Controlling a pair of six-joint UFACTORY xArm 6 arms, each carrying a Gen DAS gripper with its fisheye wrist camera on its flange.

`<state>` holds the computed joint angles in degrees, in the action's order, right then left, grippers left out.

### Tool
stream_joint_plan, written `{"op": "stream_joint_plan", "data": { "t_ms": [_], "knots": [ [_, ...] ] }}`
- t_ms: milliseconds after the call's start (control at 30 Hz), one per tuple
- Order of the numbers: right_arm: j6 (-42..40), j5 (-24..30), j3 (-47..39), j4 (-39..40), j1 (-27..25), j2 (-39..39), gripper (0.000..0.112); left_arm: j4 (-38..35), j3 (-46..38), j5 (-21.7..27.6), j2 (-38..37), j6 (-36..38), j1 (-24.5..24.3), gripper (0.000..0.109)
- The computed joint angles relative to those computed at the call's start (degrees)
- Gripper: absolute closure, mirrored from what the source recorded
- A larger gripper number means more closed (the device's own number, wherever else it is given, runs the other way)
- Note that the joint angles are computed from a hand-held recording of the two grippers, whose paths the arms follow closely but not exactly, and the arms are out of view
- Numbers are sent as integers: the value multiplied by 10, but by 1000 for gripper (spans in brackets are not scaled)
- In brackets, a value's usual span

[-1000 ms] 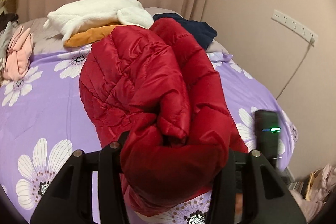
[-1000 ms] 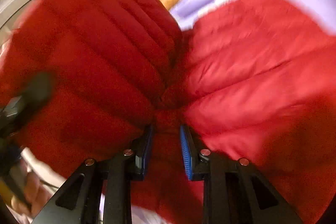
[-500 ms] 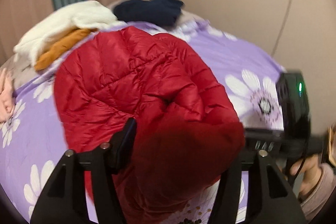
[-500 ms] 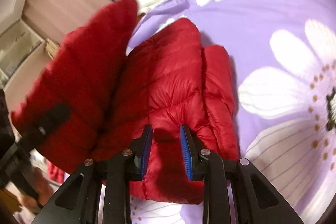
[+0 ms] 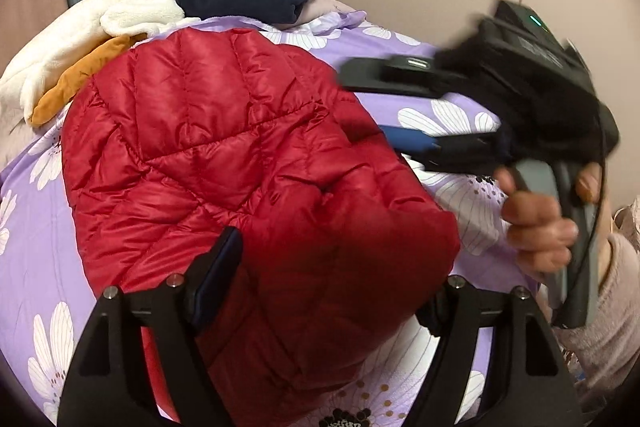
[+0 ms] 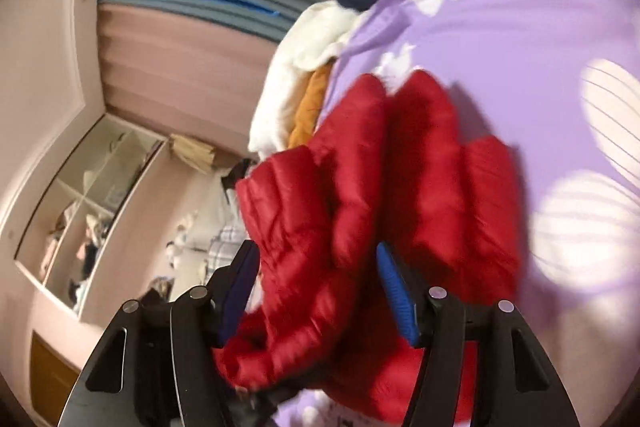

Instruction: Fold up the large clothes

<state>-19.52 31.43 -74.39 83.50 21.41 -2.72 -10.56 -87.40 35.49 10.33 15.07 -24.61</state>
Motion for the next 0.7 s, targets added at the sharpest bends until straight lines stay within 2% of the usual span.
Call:
{"op": "stream_joint_plan", "data": {
  "t_ms": [33, 133, 167, 233, 300, 400, 467, 600, 700],
  "knots": [
    [21, 22, -4, -17, -8, 0, 51, 1, 2, 1, -1, -1, 0, 33],
    [30, 26, -61, -65, 0, 46, 51, -1, 5, 3, -5, -2, 0, 30],
    [40, 31, -47, -76, 4, 28, 52, 1, 4, 3, -5, -4, 0, 28],
    [62, 20, -65, -147, 15, 35, 78, -4, 4, 6, -5, -7, 0, 28],
    [107, 2, -67, -244, 28, 30, 87, -16, -1, 17, -6, -8, 2, 28],
    [120, -27, -55, -288, 36, 19, 95, -60, -3, 44, -19, 7, 7, 28],
    [120, -56, -34, -288, 41, 2, 96, -114, 2, 61, -39, 36, 14, 28],
    [67, -97, 18, -204, 35, -30, 96, -238, 0, 100, -68, 97, 40, 26],
    [71, -102, 51, -163, 24, -34, 96, -272, -24, 108, -56, 90, 58, 26]
  ]
}}
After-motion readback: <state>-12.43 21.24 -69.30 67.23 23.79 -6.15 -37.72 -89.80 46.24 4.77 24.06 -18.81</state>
